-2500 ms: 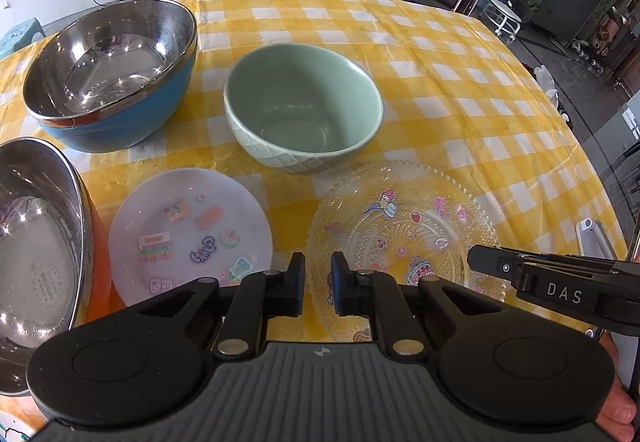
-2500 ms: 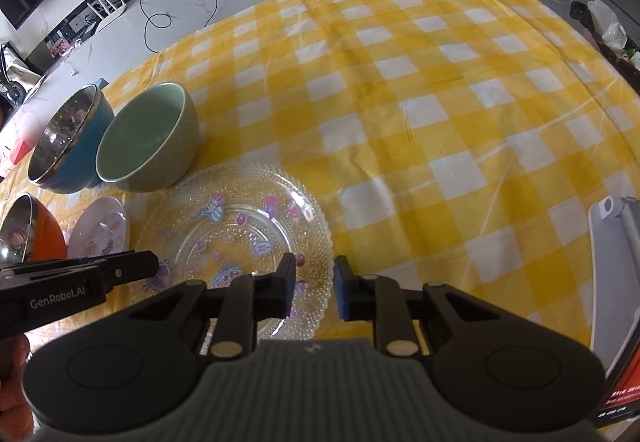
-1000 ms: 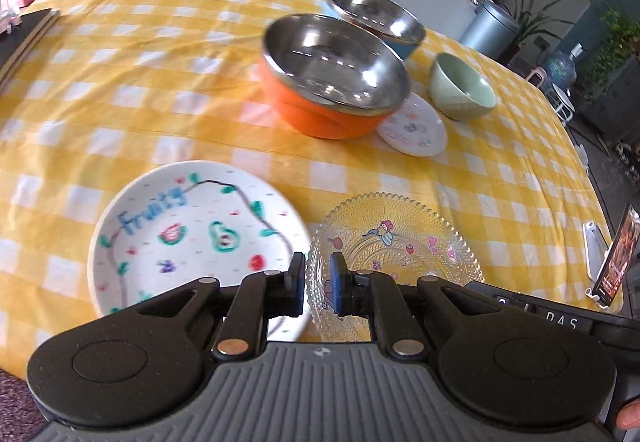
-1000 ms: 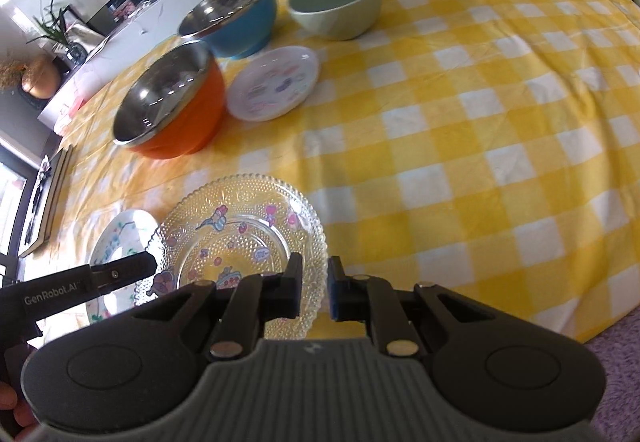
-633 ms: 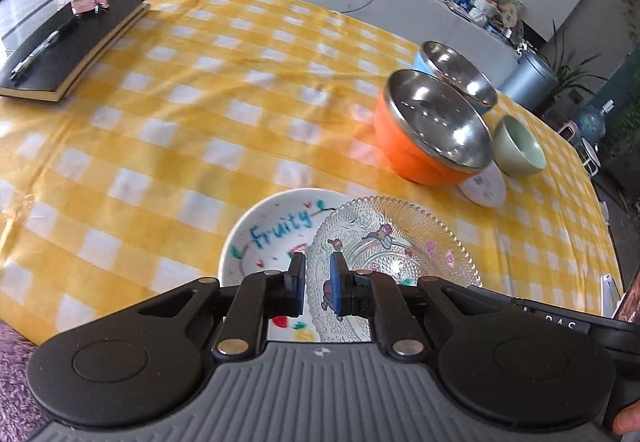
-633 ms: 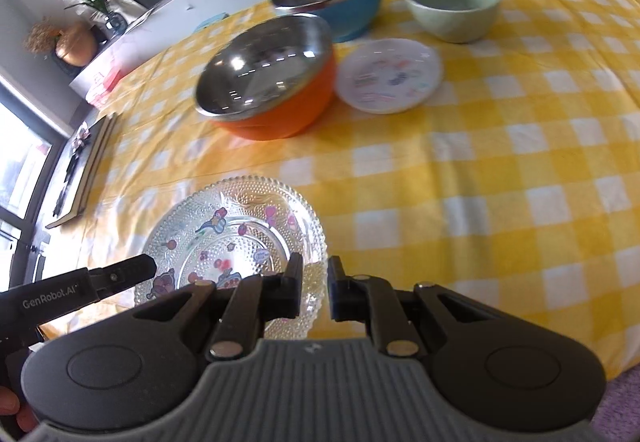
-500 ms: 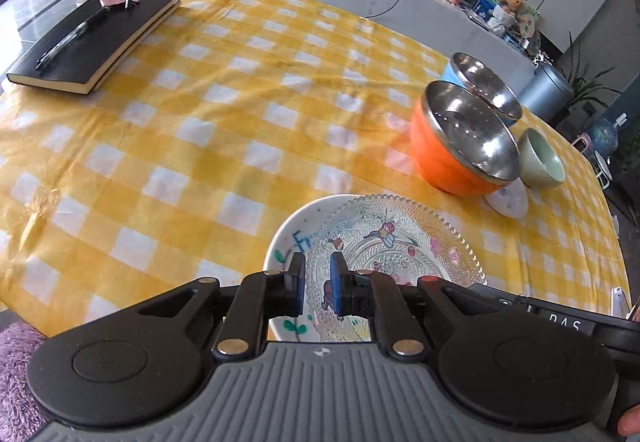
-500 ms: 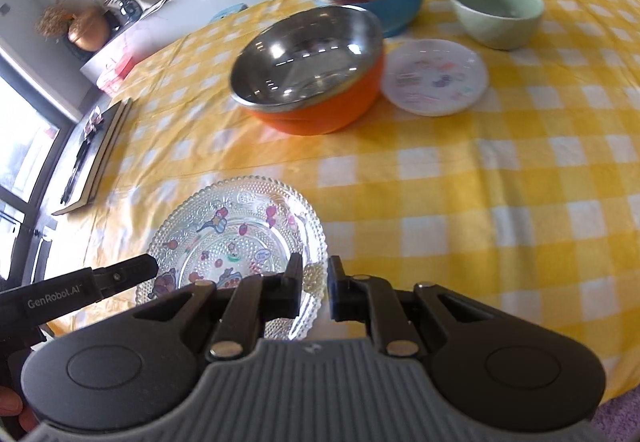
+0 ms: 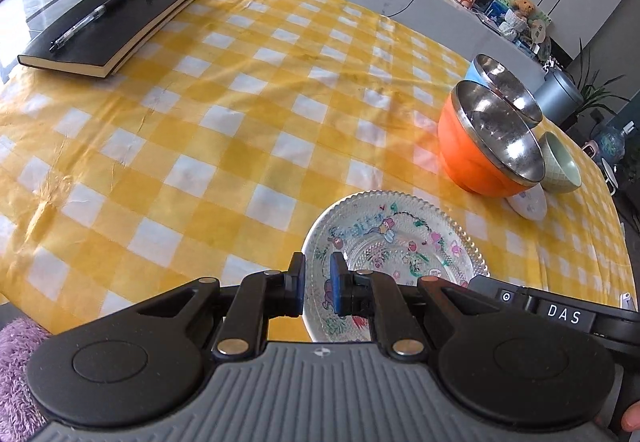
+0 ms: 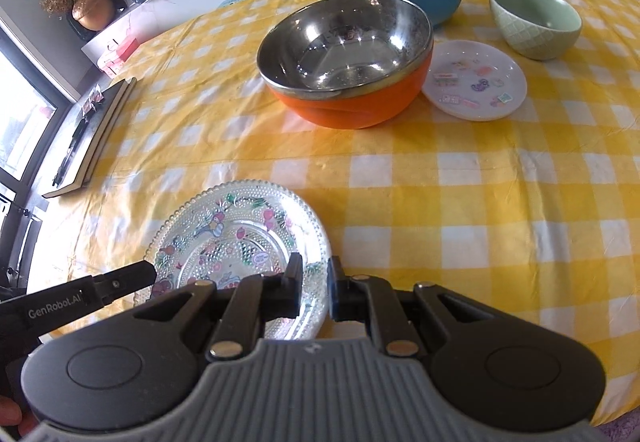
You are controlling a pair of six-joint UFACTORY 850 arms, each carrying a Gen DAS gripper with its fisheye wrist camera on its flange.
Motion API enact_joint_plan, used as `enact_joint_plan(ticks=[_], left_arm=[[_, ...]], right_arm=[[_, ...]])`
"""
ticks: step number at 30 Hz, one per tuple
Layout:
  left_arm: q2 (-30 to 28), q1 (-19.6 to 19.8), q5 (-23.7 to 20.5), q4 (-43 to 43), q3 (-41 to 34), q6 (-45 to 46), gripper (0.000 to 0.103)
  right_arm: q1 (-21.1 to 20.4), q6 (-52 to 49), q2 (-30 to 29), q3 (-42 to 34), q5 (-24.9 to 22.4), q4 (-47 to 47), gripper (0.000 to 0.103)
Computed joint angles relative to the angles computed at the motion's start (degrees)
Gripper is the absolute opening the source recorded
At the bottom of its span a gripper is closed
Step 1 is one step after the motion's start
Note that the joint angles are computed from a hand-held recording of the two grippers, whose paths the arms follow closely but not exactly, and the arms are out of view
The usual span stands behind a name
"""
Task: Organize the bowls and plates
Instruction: 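Carry the glass plate with the left gripper and lower it onto the 'Fruity' plate, then open the left gripper to release the glass plate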
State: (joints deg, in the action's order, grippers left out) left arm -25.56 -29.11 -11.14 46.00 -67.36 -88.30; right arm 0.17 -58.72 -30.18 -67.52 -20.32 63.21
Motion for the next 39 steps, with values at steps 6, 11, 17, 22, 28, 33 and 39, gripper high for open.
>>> enact_joint_plan(ticks=[6,11,17,22,28,33,39], left_arm=[[-0.5,-0.14,-0.7,-0.99,-0.32,1.23,0.013],[-0.83,-0.47,-1.69,0.85,-0.75,-0.05,0.013],[-1.16,-0.95,-2.84,3.22,-1.26,-1.53,0.013],[-1.12,-0.74,-2.36,3.62,-1.15,-2.44,0.014],[-0.32,-1.04,-2.95,10.73,-0.64,-10.13,0.021],[0.11,-2.4,-6.32,16.26,-1.44,-14.31,0.026],[0.14,-3.83,-5.47,18.83,-2.93,-16.2,0.029]], right_arm=[[0.92,-5.04,0.66,1.19,2.71,2.88,0.011],[1.26,-7.73,0.64,1.43,4.07,4.79,0.011],[1.51,-8.61,0.47,1.61,5.1,5.31,0.012],[1.32,-10.06,0.47,1.68,4.6,6.92,0.014],[0.96,-19.95,1.62,3.05,4.68,16.38,0.02],[-0.16,-21.73,2.62,3.75,4.01,19.14,0.029],[-2.77,-21.32,3.62,4.77,3.76,21.06,0.036]])
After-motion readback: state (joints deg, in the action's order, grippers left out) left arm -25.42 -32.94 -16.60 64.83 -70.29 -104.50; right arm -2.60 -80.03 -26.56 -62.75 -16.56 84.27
